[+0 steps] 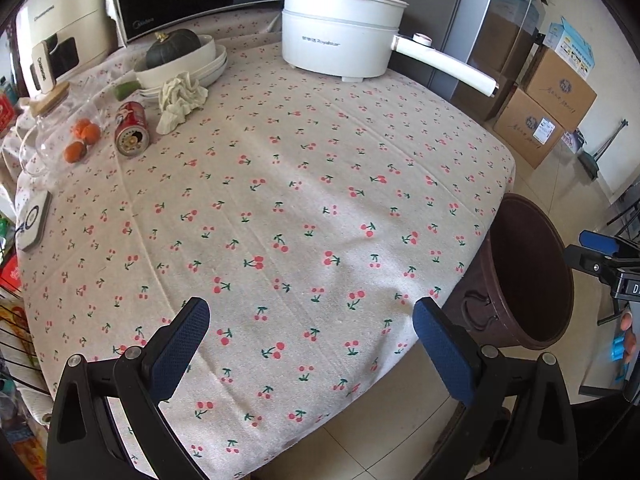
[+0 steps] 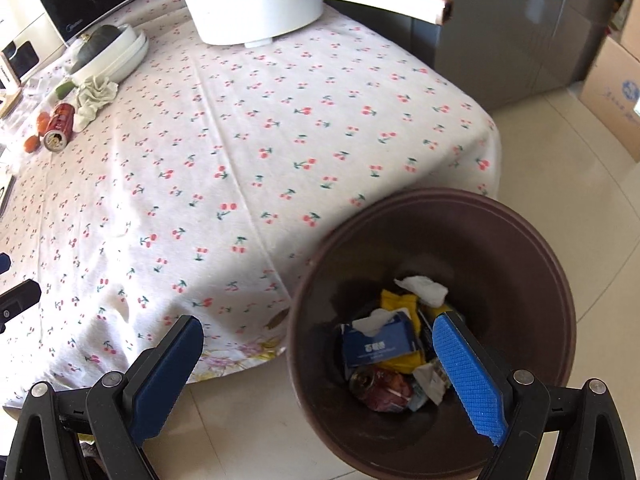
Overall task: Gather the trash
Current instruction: 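Move both open tools back over the table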
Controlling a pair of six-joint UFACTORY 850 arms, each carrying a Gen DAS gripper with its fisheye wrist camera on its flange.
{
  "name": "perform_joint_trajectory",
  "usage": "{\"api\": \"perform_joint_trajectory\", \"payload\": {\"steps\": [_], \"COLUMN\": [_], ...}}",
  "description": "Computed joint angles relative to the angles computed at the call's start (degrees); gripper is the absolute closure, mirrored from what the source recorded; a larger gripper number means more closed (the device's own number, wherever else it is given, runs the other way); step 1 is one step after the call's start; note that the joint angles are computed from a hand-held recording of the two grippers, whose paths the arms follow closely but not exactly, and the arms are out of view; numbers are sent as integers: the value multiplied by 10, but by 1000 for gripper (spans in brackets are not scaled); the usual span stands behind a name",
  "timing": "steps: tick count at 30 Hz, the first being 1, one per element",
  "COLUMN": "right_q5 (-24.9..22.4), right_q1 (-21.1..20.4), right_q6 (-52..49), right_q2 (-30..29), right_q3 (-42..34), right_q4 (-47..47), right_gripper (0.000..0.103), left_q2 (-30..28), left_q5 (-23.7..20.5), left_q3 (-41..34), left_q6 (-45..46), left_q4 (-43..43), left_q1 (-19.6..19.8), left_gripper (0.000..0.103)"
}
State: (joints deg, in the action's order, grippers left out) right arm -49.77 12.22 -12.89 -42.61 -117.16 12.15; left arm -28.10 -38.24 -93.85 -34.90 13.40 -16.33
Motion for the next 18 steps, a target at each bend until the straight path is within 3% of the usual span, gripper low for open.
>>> {"api": "perform_joint_trajectory", "payload": {"steps": [10,18], "right_q5": [-25,-60], "right_q1": [46,74], "right_q6": [-1,1], "right_q2": [-47,-101], "right_q3": [-79,-162], "right_q4": [-2,-6], "right_gripper": [7,7], "left_q2": [47,72], "left_q5": [22,44], "left_q3": [63,97], "left_q6": [-45,-137], "left_q4": [0,62], "left_q1": [51,87], "left_gripper": [1,1]}}
